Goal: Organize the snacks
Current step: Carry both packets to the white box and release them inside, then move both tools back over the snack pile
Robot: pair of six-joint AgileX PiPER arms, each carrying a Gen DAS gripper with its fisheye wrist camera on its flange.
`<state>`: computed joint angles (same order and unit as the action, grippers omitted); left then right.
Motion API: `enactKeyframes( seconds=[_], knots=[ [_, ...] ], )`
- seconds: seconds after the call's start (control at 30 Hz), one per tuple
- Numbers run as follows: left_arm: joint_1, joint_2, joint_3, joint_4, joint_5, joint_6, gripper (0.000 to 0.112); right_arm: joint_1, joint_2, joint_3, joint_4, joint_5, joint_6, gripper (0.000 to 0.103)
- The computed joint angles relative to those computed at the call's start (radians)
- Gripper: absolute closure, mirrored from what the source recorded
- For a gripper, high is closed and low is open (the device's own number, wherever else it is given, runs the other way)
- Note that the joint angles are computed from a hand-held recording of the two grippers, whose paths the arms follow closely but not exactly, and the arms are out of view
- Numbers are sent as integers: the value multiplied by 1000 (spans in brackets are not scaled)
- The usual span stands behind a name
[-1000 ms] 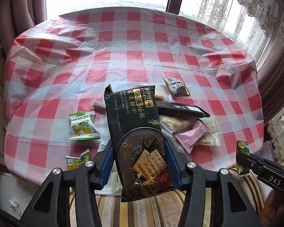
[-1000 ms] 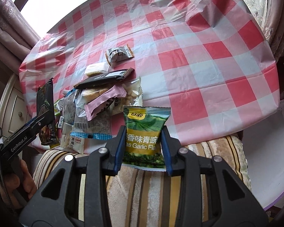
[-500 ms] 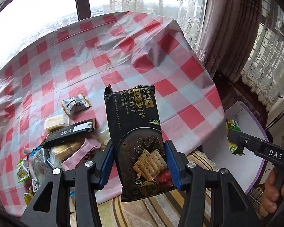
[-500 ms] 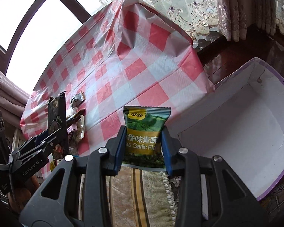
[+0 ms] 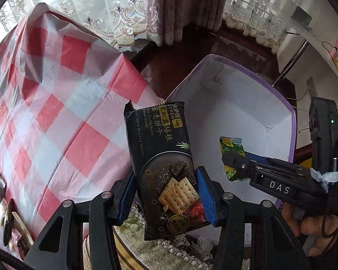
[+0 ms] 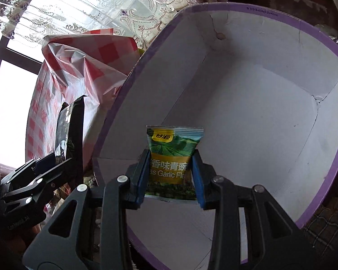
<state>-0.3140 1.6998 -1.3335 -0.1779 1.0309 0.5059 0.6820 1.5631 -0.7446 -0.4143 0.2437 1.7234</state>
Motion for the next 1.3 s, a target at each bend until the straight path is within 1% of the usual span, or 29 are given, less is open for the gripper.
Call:
enactKeyframes(
  seconds=[0.1,0.2,0.3,0.33,0.4,0.43,0.47,0.5,0.53,0.57,0.6,0.73,0.77,0.83,0.9,0.93,1.0,1.07,1.13,1.2,1.3],
  knots=[
    [-39,81,-38,29,32,-28,60,-13,40,2,56,-11,-66,64],
    [-57,133,-68,43,53,-54,69,-20,80,-27,119,19,-138,64],
    [-68,172,-97,54,66,-68,70,-38,104,-55,229,23,-261,61],
    [-70,182,-107,58,66,-77,70,-38,107,-70,219,45,-258,61],
    [-67,184,-105,50,66,-74,69,-34,111,-90,181,78,-231,57],
    [-62,183,-104,46,67,-72,65,-29,111,-100,169,101,-222,51],
    [-56,176,-99,42,65,-71,57,-19,108,-111,149,134,-200,42],
    [-47,164,-93,30,61,-64,52,-11,109,-127,126,169,-176,37],
    [-32,152,-88,5,53,-47,44,-1,108,-144,97,208,-151,31],
    [-17,131,-77,-19,44,-33,40,10,103,-156,71,249,-135,30],
    [1,107,-65,-41,31,-24,40,19,100,-174,54,286,-132,29],
    [86,-6,14,-161,-42,41,39,82,69,-224,-41,428,-75,20],
    [100,-32,36,-188,-71,59,39,105,72,-254,-65,475,-66,19],
    [143,-93,79,-235,-100,111,39,141,96,-339,-94,578,-73,17],
    [188,-155,119,-260,-129,145,39,162,111,-402,-123,662,-86,16],
    [212,-183,143,-281,-150,168,39,188,98,-406,-159,695,-76,15],
    [283,-234,177,-344,-159,238,39,233,131,-496,-219,786,-104,13],
    [348,-261,192,-379,-157,284,39,269,149,-552,-264,821,-129,13],
    [437,-291,213,-424,-140,335,39,293,169,-608,-288,817,-144,13],
    [537,-312,223,-467,-105,382,39,294,186,-651,-286,791,-181,13],
    [687,-335,241,-517,-69,431,39,281,202,-725,-219,744,-243,13]
  ],
)
